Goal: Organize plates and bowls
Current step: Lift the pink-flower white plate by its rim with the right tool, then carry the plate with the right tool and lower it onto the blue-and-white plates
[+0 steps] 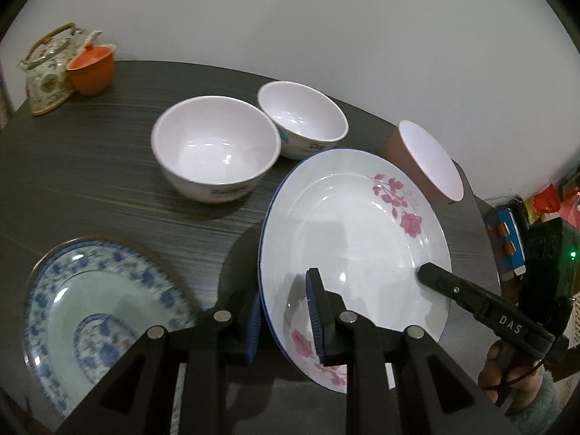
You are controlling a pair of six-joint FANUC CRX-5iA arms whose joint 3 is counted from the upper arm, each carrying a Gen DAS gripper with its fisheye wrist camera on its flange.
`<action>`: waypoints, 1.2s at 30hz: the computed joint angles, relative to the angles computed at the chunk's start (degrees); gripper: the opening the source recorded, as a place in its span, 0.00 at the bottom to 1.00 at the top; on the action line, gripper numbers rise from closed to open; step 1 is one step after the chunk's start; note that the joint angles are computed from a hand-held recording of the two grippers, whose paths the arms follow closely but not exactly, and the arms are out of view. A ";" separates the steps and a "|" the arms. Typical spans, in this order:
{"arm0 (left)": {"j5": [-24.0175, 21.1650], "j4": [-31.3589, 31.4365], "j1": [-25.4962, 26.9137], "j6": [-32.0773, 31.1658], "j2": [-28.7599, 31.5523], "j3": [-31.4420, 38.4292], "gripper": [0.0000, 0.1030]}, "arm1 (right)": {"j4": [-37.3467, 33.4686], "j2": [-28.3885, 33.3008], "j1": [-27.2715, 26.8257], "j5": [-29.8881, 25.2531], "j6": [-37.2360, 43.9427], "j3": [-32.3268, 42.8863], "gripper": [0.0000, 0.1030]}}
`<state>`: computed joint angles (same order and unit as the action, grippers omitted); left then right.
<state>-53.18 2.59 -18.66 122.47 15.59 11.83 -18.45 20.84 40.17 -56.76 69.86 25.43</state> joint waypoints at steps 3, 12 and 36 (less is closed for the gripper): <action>-0.19 -1.26 0.07 1.28 -2.50 -2.01 0.21 | 0.00 -0.44 0.88 -0.15 0.12 0.11 0.11; -0.54 -3.32 1.10 3.86 -9.75 -8.52 0.21 | 0.78 -1.57 4.31 -0.14 -0.36 0.07 0.11; -2.65 -5.85 8.64 9.81 -26.23 -23.40 0.21 | -0.72 6.03 12.57 -3.73 -1.57 9.79 0.12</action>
<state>-55.82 -3.26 -10.02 132.28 -10.64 -11.57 -19.17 26.87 52.74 -60.49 68.29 35.22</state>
